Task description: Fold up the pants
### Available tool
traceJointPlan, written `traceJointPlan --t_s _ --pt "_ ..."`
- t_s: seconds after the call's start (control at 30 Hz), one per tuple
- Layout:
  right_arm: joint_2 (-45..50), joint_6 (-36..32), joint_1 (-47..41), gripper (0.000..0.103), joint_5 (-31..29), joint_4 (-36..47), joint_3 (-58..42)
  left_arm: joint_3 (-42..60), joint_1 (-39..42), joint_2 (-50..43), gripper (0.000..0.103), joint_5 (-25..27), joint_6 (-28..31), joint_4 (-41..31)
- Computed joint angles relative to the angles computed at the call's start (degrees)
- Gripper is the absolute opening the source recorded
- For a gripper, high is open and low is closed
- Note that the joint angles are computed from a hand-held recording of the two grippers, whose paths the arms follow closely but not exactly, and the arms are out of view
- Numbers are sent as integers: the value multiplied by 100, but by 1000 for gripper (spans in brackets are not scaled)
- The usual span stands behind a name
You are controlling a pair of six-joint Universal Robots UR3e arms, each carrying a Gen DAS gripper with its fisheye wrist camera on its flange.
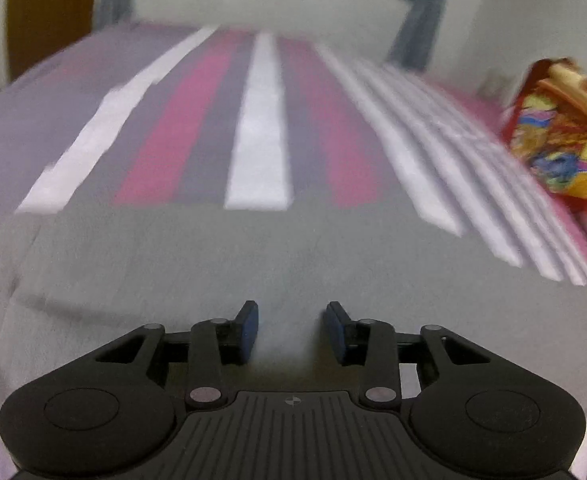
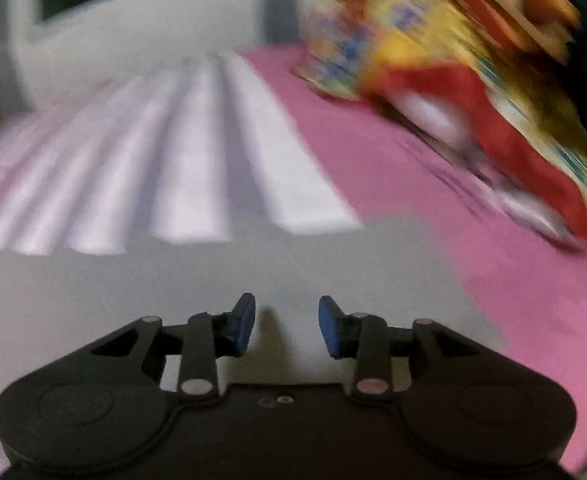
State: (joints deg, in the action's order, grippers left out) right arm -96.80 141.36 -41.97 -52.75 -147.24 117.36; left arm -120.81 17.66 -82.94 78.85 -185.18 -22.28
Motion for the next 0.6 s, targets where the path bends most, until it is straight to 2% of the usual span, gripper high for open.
traceJointPlan --t_s 0.07,0.1,0.13,0.17,0.2,0.23,0.27,0.33,0.43,0.53,0.6 --pt "209 -222 683 44 23 74 -74 417 -159 -557 38 361 162 -123" --pt "601 -42 1193 48 -434 -87 -331 555 -153 -795 38 413 296 -269" --pt "1083 309 1788 50 -1247 -151 -720 574 -81 -900 38 308 365 -275" --pt "1351 659 2163 49 -1752 -381 -888 655 8 -850 38 194 318 -443" --pt "1379 898 2305 44 -1778 -673 -872 665 80 -729 38 115 328 -483" --pt "1275 911 2315 41 -1369 -745 -825 488 149 -543 38 71 416 -215" --pt "1234 969 2389 42 -1045 -771 -839 403 196 -459 39 100 511 -10" --pt "1431 1140 2831 44 -702 -878 -1071 511 369 -563 39 105 564 -69" --pt "2235 1583 3620 39 -312 -422 -2065 686 579 -980 39 70 557 -191" --pt "3194 1970 4538 39 -405 -364 -3097 786 576 -1073 39 61 416 -218" --pt "3740 1915 4941 40 -541 -18 -3769 689 502 -1003 39 36 414 153"
